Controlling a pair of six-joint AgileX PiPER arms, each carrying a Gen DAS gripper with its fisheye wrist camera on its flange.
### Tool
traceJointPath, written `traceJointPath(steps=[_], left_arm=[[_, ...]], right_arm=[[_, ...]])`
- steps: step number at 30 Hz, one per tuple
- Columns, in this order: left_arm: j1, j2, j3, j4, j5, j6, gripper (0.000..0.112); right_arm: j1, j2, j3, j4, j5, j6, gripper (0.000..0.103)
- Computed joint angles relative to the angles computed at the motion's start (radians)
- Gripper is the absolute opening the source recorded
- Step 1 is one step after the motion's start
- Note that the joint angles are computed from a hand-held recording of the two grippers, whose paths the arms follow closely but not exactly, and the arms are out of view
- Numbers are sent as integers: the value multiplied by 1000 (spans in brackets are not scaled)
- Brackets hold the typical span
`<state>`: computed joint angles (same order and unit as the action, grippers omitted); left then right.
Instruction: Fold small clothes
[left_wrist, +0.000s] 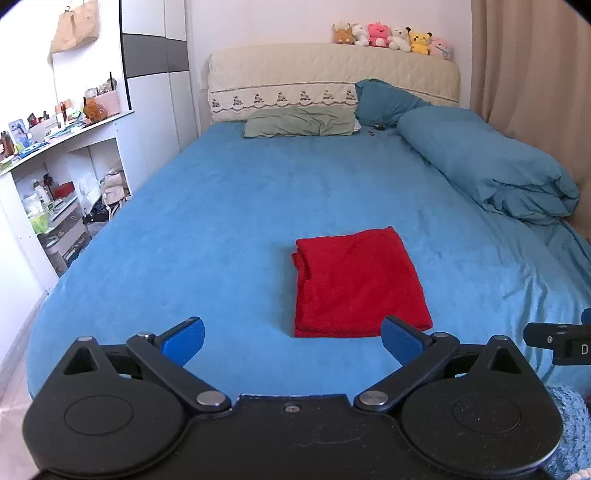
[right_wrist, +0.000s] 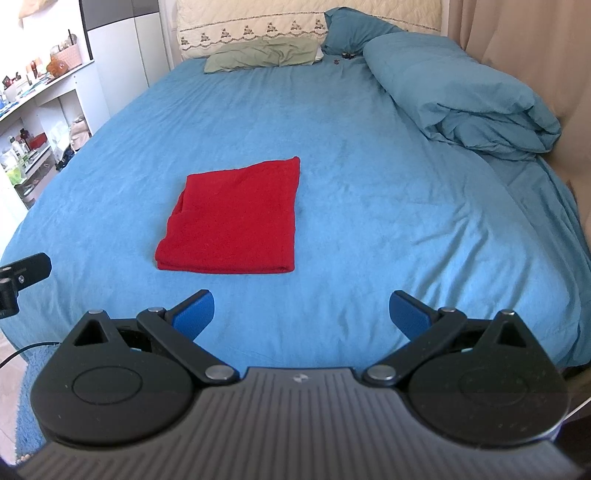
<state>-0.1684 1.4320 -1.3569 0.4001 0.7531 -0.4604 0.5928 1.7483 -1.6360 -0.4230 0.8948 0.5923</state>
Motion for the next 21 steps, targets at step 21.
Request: traceJointPath(steps=[21], left_arm=[[1, -1, -18, -4, 2, 27, 103]], right_arm=[[3, 4, 6, -17, -2, 14, 103]])
